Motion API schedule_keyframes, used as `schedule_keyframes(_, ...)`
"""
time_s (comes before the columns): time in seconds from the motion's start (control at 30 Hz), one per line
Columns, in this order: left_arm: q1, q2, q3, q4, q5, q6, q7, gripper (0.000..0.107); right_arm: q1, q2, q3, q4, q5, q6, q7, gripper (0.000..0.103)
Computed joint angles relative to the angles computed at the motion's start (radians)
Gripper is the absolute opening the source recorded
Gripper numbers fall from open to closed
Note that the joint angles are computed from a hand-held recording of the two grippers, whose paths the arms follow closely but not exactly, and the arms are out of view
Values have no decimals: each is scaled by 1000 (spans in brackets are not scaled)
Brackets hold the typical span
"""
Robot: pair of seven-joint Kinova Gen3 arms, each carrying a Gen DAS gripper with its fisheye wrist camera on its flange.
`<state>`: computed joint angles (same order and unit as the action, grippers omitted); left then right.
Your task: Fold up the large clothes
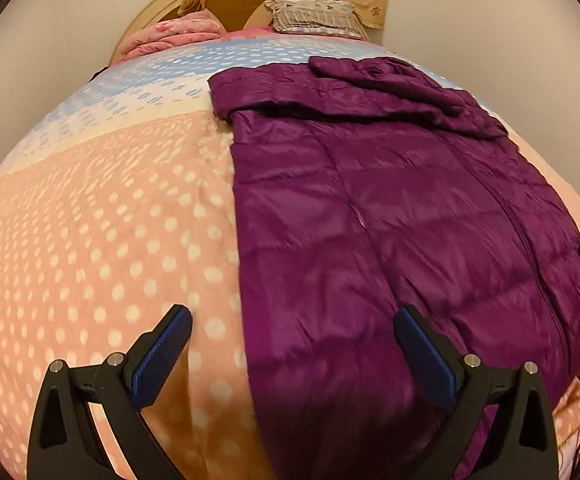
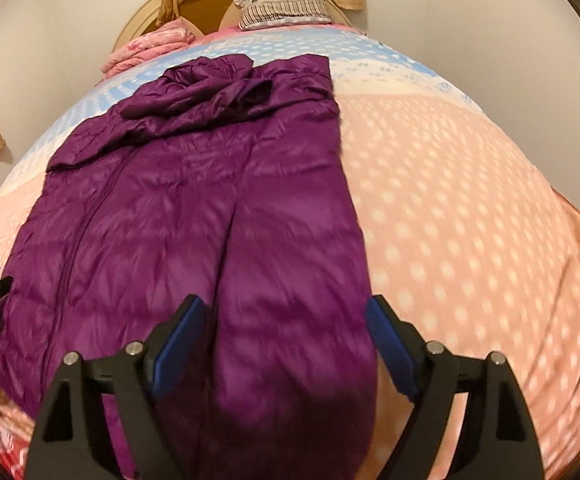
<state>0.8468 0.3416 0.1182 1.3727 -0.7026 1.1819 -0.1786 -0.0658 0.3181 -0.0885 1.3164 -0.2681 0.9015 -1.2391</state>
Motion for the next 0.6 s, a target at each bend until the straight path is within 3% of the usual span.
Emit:
schedule_keyframes(0.13, -8, -28, 10, 50, 27, -54, 38, 102, 34, -41, -6, 70, -43, 14, 47, 85)
schedule_keyframes(0.23, -7, -29, 18, 48, 41, -50, 58, 102, 45, -59, -2, 115, -66, 11, 73, 77)
schedule_keyframes(0.33, 0, -28, 25, 36, 54, -32, 66, 102, 66, -78, 1, 155, -111, 1, 101, 63)
schedule_keyframes(0.4, -4, -36, 34, 31, 72, -37, 53, 101, 85, -83, 0, 162, -155, 24, 134, 44)
schedule_keyframes(0.43, -4, -36, 47, 18, 72, -26, 34, 94, 94, -82, -3, 161, -177, 39, 155, 37)
schedule_keyframes(0.47, 13, -27, 46, -3, 63, 2, 10, 78, 100, -83, -5, 165, -195, 52, 177, 27)
schedule_keyframes(0.5, 39, -14, 32, -27, 56, 30, -25, 68, 104, -84, -7, 169, -211, 62, 201, 20)
schedule_keyframes(0.53, 47, -8, 33, -41, 56, 42, -51, 47, 104, -88, -6, 176, -220, 61, 217, 18)
schedule_keyframes(0.57, 35, -10, 53, -43, 61, 37, -67, 36, 104, -96, -7, 190, -231, 52, 240, 15)
schedule_keyframes(0.6, 43, -8, 55, -47, 58, 41, -75, 35, 108, -105, -8, 205, -249, 43, 264, 13)
